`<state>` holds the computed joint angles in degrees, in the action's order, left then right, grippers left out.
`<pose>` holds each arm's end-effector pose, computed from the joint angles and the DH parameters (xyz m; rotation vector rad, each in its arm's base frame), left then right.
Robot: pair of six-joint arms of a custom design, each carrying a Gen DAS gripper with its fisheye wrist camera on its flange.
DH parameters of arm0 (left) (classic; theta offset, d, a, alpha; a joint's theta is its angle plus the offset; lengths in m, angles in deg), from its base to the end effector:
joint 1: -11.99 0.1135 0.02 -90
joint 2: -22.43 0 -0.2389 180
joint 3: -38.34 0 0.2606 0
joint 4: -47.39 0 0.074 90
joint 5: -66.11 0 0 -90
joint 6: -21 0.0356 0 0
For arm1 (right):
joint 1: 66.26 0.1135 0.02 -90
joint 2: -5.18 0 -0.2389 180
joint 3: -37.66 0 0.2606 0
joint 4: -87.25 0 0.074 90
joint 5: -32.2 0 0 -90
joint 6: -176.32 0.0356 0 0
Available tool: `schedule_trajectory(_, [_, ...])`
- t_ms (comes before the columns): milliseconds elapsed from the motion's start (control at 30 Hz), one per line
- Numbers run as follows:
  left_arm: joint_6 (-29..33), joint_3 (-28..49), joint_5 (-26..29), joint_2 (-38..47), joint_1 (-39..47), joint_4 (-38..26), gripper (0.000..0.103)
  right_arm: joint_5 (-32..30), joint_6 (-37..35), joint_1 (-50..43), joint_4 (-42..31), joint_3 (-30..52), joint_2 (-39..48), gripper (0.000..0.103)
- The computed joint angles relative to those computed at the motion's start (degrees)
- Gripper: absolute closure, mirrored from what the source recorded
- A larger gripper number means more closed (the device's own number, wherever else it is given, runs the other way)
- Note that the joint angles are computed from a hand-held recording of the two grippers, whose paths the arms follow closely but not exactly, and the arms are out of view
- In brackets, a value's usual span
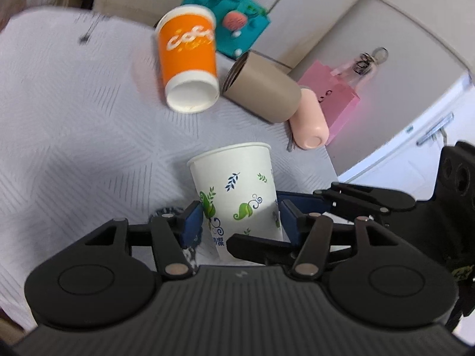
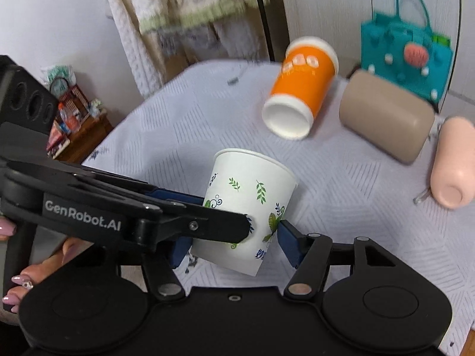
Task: Flip cup upright
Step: 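Rotate the white cup upright with the right gripper while the left gripper steadies it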
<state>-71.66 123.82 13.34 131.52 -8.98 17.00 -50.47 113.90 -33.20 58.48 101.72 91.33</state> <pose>0.3631 -0.1622 0.1521 0.6644 2.4119 -0.9853 0.2660 0.1677 0.1691 -0.0620 2.4726 0.3070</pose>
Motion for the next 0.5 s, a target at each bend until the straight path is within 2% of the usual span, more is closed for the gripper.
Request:
schedule_trajectory(67, [1.7,-2.5,-1.9,-1.6,-0.5,3.0,0.048,2.6,-1.1,1.7,1.5,-0.5,0.4,0.036])
schedule_trajectory(200, [4.5,-10.1,-3.8,-5.9,-0.1,13.6,0.048,6.0,-2.9,4.0,6.6,-3.2,-0.1,0.038])
schedule_trajectory(333, [7.0,-12.8,-1.9,-6.8,1.0,17.1,0.048,12.4,-3.9,7.5,12.8,-6.3,0.3,0.038])
schedule_trajectory(500, [9.8,-21.4,-0.4,-10.1,1.6,29.4,0.048,20.1,-4.0,11.6,20.6,-9.4,3.0,0.038])
